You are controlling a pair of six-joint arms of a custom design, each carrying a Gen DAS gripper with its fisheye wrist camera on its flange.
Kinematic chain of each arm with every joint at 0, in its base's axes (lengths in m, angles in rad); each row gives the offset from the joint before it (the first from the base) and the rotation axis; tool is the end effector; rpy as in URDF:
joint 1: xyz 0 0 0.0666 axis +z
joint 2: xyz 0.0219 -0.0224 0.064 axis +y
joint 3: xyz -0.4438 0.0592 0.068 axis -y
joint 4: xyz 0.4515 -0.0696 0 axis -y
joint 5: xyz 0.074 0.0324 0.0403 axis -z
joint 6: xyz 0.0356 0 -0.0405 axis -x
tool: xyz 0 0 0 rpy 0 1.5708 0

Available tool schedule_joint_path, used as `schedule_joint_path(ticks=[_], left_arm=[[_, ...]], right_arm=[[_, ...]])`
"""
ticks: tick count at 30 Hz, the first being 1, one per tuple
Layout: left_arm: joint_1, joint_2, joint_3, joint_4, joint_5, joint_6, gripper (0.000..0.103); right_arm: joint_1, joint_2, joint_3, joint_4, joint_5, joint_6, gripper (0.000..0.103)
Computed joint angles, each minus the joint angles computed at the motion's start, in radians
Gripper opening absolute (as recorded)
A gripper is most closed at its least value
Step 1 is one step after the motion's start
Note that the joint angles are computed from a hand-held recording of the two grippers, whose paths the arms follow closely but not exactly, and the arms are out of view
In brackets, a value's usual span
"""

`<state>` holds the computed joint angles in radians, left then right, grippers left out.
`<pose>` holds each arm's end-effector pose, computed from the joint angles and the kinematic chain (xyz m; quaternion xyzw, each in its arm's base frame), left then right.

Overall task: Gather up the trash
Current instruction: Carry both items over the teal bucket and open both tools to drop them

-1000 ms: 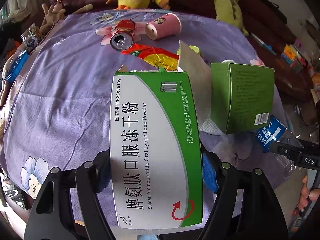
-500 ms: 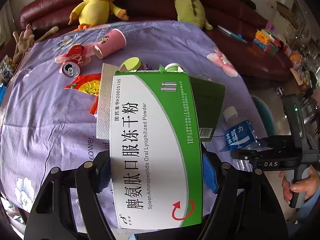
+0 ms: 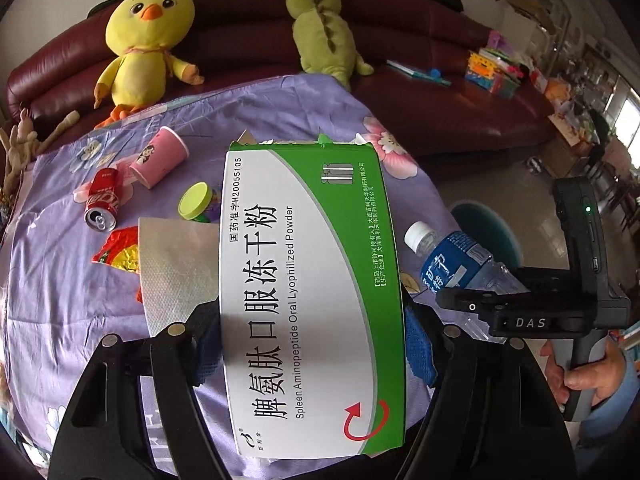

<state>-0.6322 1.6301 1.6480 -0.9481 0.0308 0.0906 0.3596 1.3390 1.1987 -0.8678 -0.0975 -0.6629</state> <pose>0.5097 -0.3752 0.4897 0.2585 0.9131 -0.1250 0.2893 0.4589 0.1758 0.4223 0.1316 0.9506 0.1765 0.2190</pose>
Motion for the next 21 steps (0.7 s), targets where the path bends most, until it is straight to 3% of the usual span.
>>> schedule_joint_path(ticks=[6, 10, 15, 21], left_arm=[[-0.095, 0.126, 0.151, -0.050, 0.032, -0.051, 0.074], [-0.154, 0.239, 0.275, -0.108, 0.068, -0.085, 0.074], [-0.210, 0.404, 0.463, -0.190, 0.088, -0.099, 0.074], [-0.246, 0.567, 0.665, -0.310, 0.077, -0.099, 0.074]], right_arm=[[-0.155, -0.151, -0.100, -0.038, 0.113, -0.025, 0.063], [-0.275, -0.184, -0.171, -0.056, 0.156, -0.023, 0.063], [-0.409, -0.156, -0.249, -0.012, 0.087, -0.026, 0.063], [-0.482, -0.090, -0.292, 0.056, -0.034, -0.031, 0.064]])
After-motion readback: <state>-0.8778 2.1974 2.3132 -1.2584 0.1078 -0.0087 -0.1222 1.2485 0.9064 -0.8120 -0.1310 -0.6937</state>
